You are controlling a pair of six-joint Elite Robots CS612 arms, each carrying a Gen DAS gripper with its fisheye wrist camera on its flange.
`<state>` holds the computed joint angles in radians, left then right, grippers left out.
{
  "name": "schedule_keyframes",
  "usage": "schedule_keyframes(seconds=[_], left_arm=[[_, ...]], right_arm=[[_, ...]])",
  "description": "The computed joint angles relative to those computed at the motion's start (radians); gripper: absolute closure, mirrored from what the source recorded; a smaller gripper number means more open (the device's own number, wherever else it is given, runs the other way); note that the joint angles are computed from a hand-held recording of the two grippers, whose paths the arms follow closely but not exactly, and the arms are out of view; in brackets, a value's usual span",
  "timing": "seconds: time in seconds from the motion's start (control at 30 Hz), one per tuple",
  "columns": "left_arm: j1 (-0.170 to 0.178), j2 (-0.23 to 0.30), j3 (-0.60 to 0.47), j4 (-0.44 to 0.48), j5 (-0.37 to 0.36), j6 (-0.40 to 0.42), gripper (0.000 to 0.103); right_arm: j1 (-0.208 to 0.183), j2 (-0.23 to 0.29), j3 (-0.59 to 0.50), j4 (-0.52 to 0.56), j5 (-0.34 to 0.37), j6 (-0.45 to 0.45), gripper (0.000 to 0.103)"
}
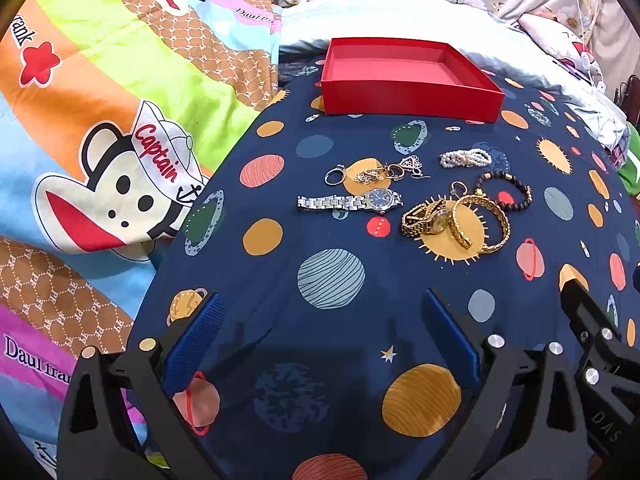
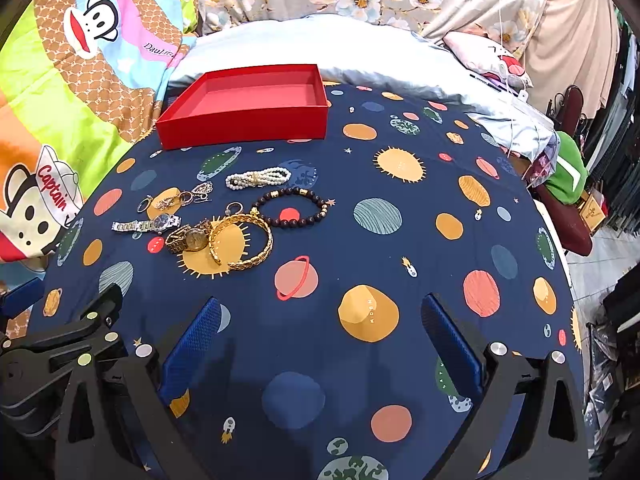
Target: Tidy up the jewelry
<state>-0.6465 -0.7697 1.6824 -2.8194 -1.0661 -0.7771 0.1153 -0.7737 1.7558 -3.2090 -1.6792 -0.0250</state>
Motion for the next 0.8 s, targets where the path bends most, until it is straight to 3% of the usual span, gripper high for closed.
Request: schedule_keyframes(seconds=[0.8], left_arm=[[-0.001,-0.002,0.008,-0.003,0.006,-0.001,0.008]], right_arm=[[0.003,0.000,0.000,0.004,0.002,0.006,0.005]])
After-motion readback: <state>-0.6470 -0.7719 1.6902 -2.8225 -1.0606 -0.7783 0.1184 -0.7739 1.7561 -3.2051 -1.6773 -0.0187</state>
